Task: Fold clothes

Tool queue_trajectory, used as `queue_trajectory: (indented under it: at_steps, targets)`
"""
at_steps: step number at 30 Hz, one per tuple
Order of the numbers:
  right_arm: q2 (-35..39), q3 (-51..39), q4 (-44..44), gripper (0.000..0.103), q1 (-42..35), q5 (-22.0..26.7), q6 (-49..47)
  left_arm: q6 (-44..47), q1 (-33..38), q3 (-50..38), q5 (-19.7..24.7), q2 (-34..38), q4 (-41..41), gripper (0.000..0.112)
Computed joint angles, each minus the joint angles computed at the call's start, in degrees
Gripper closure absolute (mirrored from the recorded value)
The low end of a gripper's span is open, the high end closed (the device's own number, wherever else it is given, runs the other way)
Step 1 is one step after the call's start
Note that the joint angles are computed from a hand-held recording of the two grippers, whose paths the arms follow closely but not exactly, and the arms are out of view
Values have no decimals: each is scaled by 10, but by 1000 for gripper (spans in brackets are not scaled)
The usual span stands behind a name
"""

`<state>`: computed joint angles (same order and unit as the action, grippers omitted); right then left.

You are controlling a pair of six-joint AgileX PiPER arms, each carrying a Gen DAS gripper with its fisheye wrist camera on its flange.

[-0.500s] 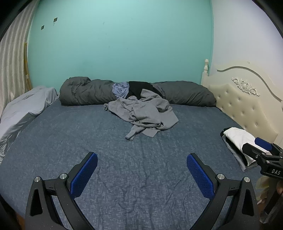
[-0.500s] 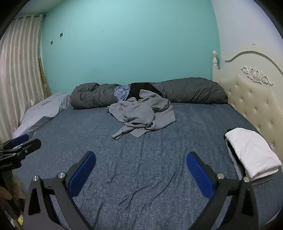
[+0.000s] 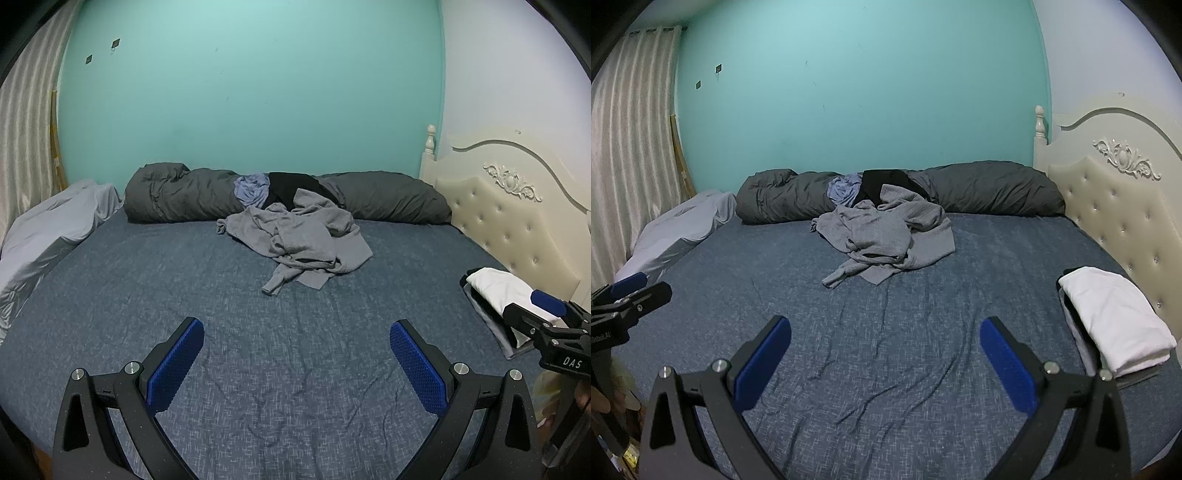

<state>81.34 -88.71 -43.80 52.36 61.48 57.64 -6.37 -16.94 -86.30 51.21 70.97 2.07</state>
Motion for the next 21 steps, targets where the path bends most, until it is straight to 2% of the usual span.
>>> queue_trajectory:
  at_steps: [13,21]
  targets:
    - [-2,-2,2,0,-1,1,-3,-7,-5,-26,18,14,2,10]
    - [-7,4,2,0,-3,-1,-2,-15,-15,-12,5,8,13,10]
